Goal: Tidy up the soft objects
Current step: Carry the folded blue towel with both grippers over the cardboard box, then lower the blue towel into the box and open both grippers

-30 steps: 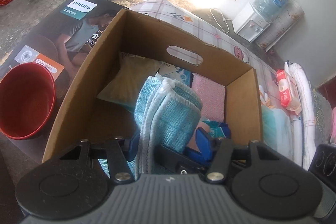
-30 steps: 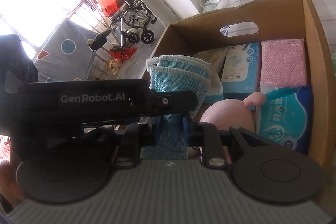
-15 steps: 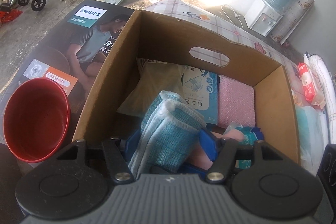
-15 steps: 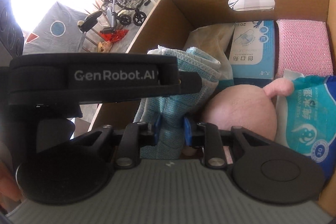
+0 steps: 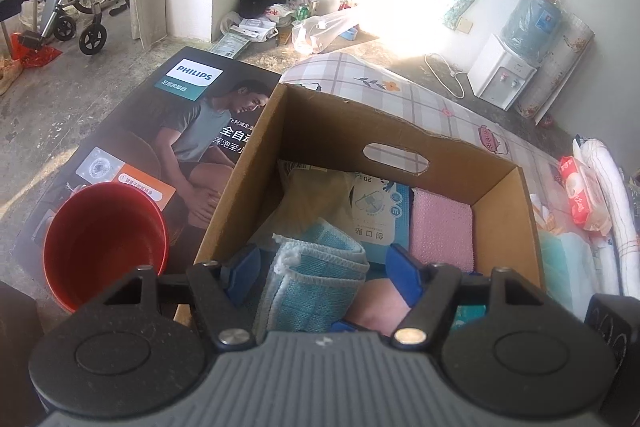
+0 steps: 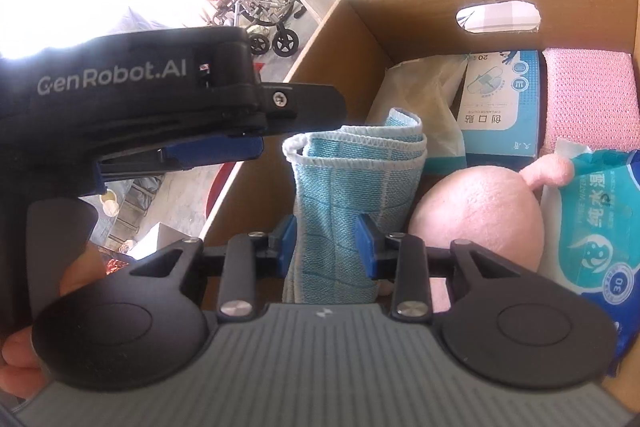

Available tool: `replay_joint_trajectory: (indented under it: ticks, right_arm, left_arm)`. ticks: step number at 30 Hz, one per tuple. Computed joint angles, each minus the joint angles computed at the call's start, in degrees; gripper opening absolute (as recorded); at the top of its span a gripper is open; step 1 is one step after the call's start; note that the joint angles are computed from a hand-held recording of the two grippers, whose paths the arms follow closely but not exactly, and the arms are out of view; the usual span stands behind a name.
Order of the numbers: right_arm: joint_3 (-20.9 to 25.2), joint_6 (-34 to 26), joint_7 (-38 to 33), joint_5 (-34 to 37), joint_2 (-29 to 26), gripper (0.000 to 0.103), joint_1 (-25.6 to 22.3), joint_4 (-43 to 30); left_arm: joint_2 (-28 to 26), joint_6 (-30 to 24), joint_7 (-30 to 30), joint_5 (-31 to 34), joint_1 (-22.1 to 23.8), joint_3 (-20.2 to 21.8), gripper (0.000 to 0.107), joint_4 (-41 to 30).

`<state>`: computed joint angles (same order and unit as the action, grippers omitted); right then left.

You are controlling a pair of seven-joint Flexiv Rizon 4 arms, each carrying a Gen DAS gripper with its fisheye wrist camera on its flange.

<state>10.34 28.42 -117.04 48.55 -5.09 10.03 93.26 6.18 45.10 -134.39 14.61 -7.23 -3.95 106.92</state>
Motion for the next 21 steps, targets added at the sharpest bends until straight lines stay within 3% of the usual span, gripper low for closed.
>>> replay_joint_trajectory:
  ticks: [3,13,21]
  right_arm:
    - [0.1,0.5,-0.8,-0.7,0.7,0.032,0.2,0.3]
    - [2.5,4.5,0.5,-12.9,-1.1,0.03,5.4,1.6]
    - [3.5,4.6,-0.3,-12.4,-2.6,0.025,5.8,1.9]
  left_arm:
    - [1.1,0.5,-1.0,-0.1,0.1,0.1,0.071,0.5]
    - [2.5,-2.1,-2.9,2.5,1.4,-0.8,0.072,-0.6]
    - [4.4,-4.3,-4.8,4.0,2.4,-0.9,0.073,-0.3]
